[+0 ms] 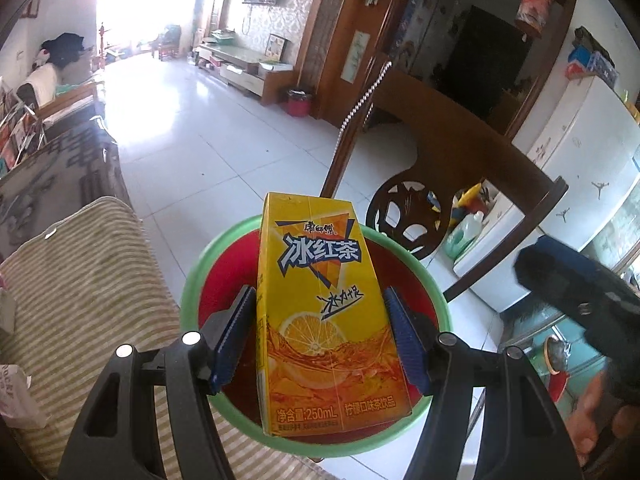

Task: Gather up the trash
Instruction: 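Carry the bottle and carton to the red bucket and release both, then grasp the crumpled paper with the left tool while the right tool grasps the toothpaste box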

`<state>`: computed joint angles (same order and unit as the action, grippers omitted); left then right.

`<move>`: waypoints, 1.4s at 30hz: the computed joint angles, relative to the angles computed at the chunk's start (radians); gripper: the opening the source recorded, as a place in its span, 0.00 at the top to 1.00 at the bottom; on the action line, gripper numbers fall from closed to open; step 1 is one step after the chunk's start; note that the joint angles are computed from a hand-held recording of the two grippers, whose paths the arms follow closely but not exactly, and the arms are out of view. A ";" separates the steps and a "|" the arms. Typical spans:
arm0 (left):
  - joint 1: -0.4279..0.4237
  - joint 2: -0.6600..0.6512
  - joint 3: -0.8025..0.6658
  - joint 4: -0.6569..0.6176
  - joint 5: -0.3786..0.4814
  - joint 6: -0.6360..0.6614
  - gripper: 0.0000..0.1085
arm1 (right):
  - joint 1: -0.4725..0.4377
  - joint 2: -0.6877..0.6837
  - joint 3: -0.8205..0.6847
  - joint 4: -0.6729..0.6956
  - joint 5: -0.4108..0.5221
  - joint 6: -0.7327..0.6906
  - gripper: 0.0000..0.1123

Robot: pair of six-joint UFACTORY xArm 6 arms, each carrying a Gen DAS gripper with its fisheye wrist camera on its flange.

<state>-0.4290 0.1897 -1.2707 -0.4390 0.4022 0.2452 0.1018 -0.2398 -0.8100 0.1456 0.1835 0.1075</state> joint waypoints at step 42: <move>1.145 -0.646 0.608 -0.106 0.204 0.283 0.16 | 0.815 0.940 -1.327 -0.146 0.921 -0.886 0.12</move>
